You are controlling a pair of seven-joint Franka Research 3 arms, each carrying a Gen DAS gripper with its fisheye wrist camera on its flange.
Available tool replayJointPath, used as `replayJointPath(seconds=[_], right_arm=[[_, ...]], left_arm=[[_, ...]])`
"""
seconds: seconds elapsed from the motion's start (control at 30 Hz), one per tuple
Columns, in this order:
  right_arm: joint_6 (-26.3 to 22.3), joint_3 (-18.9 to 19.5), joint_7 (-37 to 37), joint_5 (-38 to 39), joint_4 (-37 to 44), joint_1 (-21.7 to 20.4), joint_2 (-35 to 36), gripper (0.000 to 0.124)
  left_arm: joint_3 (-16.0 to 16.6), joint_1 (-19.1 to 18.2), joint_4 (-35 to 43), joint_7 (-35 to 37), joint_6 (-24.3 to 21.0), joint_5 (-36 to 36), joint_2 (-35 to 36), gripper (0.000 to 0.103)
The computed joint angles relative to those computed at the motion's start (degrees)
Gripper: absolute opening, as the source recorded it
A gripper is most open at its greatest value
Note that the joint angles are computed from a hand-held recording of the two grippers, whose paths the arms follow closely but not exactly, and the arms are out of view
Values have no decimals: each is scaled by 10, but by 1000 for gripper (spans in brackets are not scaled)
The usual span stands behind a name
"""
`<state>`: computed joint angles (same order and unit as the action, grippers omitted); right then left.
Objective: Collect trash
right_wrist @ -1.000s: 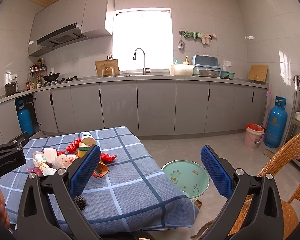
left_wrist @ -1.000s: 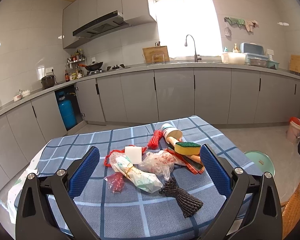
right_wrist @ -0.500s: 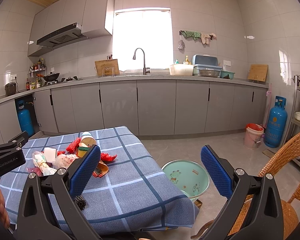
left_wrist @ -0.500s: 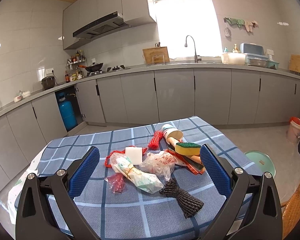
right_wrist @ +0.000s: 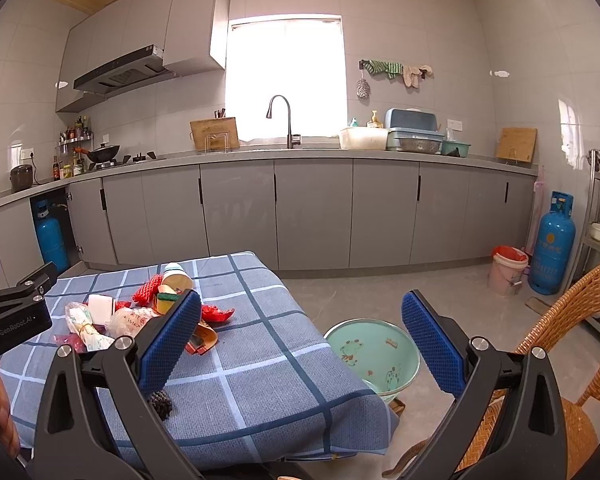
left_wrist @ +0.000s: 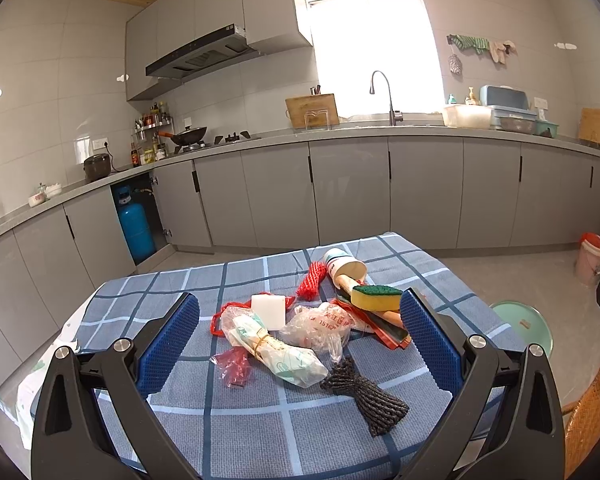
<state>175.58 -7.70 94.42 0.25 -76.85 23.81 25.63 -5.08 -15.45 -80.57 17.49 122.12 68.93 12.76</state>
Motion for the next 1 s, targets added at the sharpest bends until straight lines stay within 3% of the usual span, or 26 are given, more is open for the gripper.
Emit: replayJointPath(seconds=[1.0], right_arm=[[-3, 6, -9, 5, 2, -6, -2, 98]], left_arm=[[0, -3, 4, 4, -3, 1, 1, 99]])
